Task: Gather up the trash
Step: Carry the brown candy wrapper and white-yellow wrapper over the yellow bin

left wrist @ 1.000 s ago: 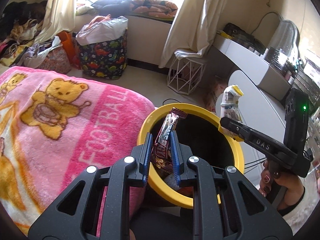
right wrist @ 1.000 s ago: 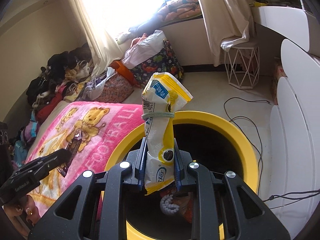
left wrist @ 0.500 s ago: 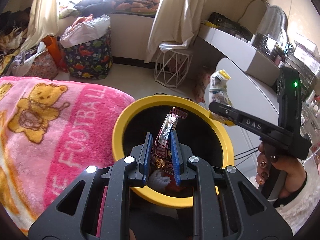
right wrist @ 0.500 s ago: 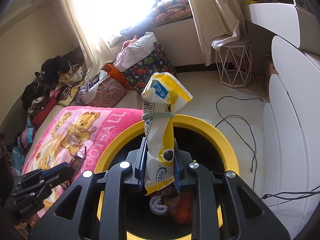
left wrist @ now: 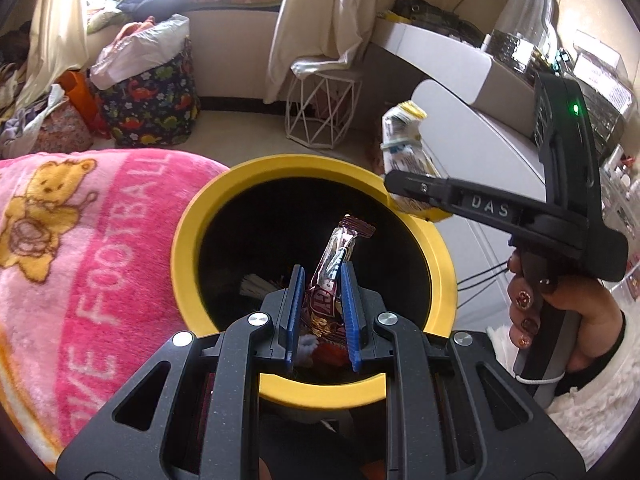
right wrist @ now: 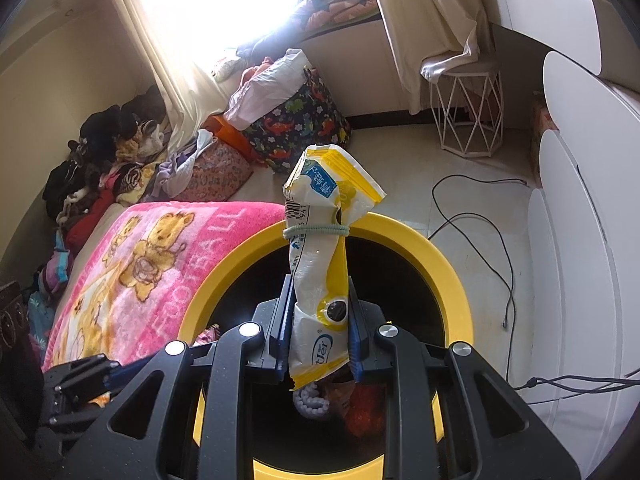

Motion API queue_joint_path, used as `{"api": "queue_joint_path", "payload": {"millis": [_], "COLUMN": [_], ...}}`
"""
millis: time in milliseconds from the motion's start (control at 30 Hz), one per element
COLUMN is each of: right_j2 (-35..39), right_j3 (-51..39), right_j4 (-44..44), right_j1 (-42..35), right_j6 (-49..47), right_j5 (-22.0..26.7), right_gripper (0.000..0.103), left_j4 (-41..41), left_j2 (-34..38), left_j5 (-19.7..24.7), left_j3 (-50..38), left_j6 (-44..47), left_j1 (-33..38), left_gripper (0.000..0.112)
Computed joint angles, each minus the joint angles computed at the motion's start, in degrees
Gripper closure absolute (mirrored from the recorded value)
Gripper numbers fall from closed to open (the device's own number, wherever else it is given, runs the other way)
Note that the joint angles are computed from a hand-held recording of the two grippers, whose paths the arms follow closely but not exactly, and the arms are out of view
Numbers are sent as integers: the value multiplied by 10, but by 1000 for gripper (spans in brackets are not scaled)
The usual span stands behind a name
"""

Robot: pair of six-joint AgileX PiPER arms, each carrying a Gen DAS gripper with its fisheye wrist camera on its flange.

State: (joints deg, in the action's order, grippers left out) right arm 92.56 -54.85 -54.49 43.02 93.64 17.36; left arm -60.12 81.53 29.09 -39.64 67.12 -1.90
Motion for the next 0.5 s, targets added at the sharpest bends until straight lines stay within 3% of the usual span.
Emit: {"api": "queue_joint_path", "payload": {"millis": [500], "right_j2": [3], "right_j3": [16], "right_j4": [30], "right_j1": [-8], "right_j6": [-13], "right_j5": [-12], "right_gripper": [79], "left_j4": [-11], "left_j2": [66], "left_j5": [-12], "left_j3": [-24], "left_j6": [-14], "left_j1": [-19], "left_gripper": [99]}}
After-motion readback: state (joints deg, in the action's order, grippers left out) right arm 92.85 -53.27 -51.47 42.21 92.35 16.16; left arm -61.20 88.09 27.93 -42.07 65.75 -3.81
